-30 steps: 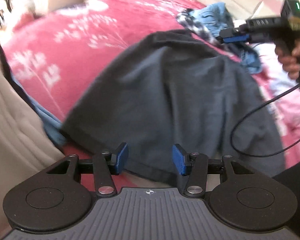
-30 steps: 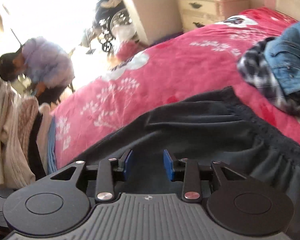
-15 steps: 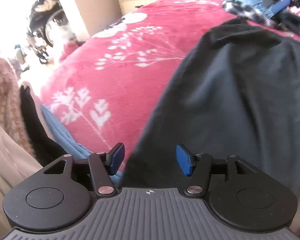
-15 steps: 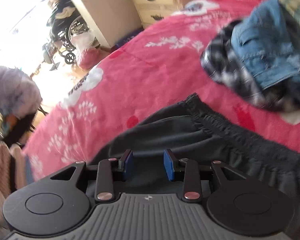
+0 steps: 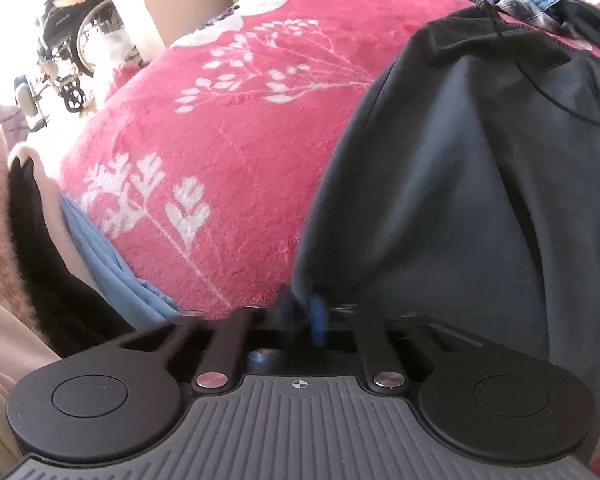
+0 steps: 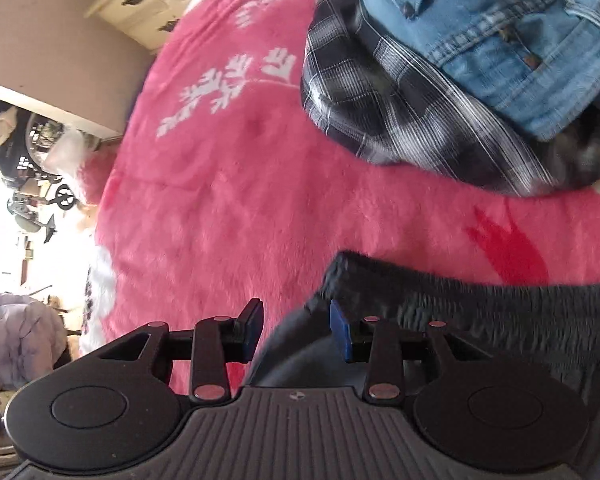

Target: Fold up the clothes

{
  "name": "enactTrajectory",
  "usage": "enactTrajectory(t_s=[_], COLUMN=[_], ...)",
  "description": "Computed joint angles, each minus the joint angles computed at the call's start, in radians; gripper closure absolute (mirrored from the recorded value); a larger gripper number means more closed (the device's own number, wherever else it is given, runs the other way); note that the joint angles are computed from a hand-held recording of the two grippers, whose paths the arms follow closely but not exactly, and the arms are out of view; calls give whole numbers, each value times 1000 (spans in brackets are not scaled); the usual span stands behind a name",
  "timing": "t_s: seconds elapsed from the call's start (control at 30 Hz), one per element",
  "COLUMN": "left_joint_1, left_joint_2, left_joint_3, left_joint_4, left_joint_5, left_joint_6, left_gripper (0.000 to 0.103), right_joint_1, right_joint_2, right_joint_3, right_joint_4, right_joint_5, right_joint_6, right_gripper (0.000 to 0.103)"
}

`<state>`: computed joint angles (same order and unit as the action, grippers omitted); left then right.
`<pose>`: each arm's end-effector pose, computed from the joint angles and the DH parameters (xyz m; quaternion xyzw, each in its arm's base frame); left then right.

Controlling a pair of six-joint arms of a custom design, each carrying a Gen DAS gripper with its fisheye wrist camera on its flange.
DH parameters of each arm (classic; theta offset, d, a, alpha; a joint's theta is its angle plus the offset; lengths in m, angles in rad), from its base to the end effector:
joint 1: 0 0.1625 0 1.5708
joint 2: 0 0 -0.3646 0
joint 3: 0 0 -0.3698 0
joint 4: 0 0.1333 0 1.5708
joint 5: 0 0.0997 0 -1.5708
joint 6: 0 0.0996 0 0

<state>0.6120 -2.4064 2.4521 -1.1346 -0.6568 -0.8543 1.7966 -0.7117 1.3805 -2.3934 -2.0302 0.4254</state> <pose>-0.0084 -0.2651 0.2901 0.1507 0.8648 -0.2054 0.4328 0.2388 -0.6412 0.0984 -0.1141 -0.9643 0.1435 0.1912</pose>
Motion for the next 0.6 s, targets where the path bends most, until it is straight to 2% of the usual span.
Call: enactTrajectory(t_s=[0.1, 0.23, 0.47, 0.57, 0.6], left_joint_1=[-5, -38, 15, 21, 21], left_joint_2=[23, 83, 131, 130, 128], left_joint_3=[-30, -41, -41, -37, -36], left_joint_4=[46, 224, 198, 197, 196], left_joint_5=[44, 145, 164, 171, 172], left_joint_6=[-71, -195, -177, -166, -164], left_gripper=[102, 102, 99, 97, 97], right_joint_1=[9, 8, -11, -6, -4], right_joint_2=[38, 65, 119, 123, 123], right_joint_3=[-62, -105, -148, -140, -137], right_joint_4=[79, 151, 188, 172, 166], right_joint_5=[-50, -84, -117, -136, -144], right_joint_6=[-12, -1, 25, -12, -29], right_gripper=[63, 63, 63, 72, 82])
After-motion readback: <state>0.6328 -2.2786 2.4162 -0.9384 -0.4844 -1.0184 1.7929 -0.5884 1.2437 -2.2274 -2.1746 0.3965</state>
